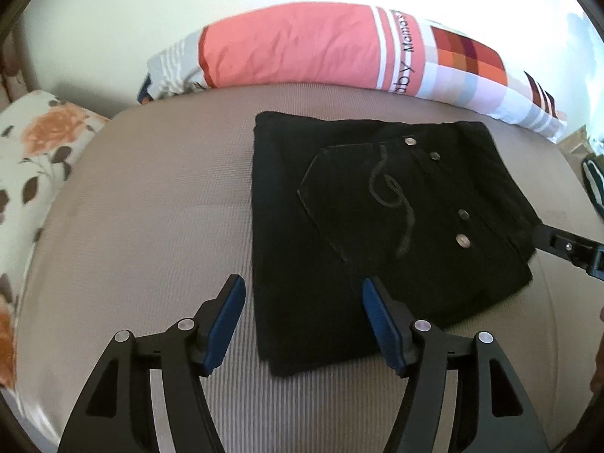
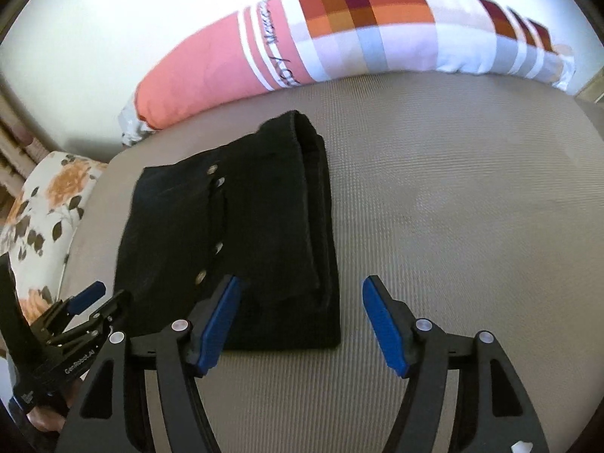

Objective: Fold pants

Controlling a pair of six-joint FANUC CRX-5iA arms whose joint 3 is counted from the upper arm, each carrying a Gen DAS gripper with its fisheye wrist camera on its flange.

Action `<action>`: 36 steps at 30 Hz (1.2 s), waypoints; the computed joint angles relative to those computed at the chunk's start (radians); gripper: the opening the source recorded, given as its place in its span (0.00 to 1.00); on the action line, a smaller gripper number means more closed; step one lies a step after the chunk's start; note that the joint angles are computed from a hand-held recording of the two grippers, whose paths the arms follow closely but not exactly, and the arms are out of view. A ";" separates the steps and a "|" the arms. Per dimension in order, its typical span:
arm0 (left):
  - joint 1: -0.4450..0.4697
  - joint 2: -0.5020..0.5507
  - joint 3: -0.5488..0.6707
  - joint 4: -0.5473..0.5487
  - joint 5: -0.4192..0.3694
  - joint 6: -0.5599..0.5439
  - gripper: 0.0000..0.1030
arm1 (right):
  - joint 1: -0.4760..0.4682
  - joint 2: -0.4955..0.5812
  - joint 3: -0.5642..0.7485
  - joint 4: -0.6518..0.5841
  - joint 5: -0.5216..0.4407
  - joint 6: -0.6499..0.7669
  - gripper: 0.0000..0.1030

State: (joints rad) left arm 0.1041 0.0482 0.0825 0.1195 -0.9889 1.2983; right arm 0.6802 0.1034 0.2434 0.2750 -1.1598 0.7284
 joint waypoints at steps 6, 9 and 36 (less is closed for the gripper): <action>-0.016 -0.130 -0.082 -0.062 0.023 0.069 0.64 | 0.119 -0.087 -0.109 0.142 -0.015 -0.055 0.64; -0.015 -0.194 -0.125 -0.074 0.034 0.088 0.64 | 0.177 -0.117 -0.154 0.205 -0.019 -0.093 0.65; -0.068 -0.411 -0.281 -0.235 0.045 0.255 0.64 | 0.337 -0.209 -0.334 0.411 0.021 -0.231 0.71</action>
